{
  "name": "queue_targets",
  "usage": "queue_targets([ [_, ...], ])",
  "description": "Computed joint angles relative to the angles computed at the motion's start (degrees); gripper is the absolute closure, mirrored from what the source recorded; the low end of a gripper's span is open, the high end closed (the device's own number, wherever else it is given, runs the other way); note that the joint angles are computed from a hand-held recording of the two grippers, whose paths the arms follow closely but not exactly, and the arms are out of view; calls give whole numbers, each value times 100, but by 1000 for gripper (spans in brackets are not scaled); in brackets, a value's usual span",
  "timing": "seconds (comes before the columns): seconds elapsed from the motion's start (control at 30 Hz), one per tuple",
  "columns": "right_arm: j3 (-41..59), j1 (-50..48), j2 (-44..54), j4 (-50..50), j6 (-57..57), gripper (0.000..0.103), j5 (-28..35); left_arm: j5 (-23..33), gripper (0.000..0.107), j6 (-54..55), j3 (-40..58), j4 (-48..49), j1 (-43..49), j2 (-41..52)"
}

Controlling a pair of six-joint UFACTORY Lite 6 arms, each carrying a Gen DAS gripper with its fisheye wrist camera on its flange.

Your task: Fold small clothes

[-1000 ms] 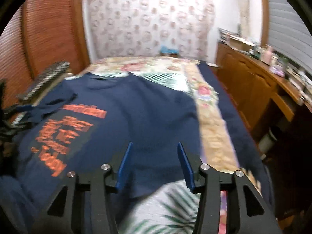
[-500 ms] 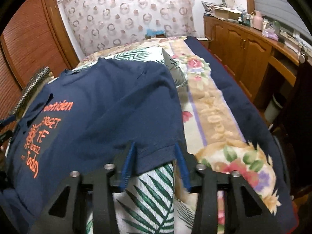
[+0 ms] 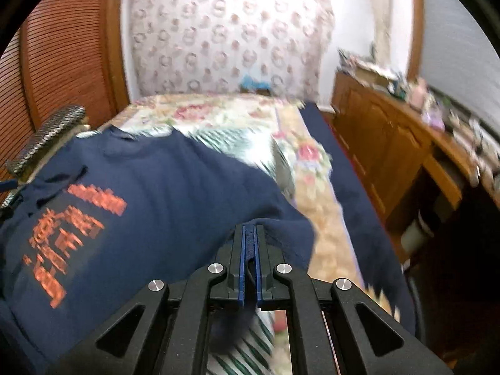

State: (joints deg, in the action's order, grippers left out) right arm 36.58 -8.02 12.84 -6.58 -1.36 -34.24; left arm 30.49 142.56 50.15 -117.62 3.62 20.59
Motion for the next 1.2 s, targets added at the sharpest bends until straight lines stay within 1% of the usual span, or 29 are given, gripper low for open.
queue_targets([
  [0.13, 362, 1000, -50, 643, -517, 99, 127, 51, 6, -59, -7, 52, 112, -24],
  [0.23, 610, 1640, 175, 577, -375, 98, 138, 71, 6, -68, -18, 72, 173, -47],
  [0.3, 667, 1867, 321, 419, -124, 91, 41, 85, 6, -82, -15, 102, 214, -54],
  [0.37, 637, 2000, 428, 687, -249, 73, -121, 106, 6, -89, -8, 119, 247, -44],
  [0.43, 604, 1924, 544, 766, -203, 66, -243, 121, 6, -99, -4, 116, 263, -39],
  [0.5, 526, 1715, 609, 713, 10, 66, -323, 130, 6, -116, 12, 113, 271, -18],
  [0.57, 558, 1518, 695, 735, 58, 66, -273, 131, 6, -120, 21, 106, 266, -4],
  [0.67, 751, 1440, 892, 767, 116, 66, -67, 122, 6, -102, 25, 97, 252, -1],
  [0.73, 990, 1530, 1060, 918, 103, 66, 188, 125, 6, -89, 6, 88, 250, -12],
  [0.93, 1334, 1790, 1582, 588, 449, 66, 399, 131, 6, -103, -12, 76, 256, -22],
  [1.1, 1670, 1963, 2006, 894, 136, 67, 688, 143, 6, -77, -40, 52, 275, -12],
  [1.13, 1630, 1848, 1956, 716, 231, 74, 716, 147, 6, -94, -24, 89, 303, -1],
  [1.17, 1674, 1879, 1976, 777, 193, 81, 752, 139, 6, -120, 2, 111, 308, 15],
  [1.2, 1690, 1863, 1943, 669, 252, 85, 788, 145, 6, -133, 12, 130, 322, 26],
])
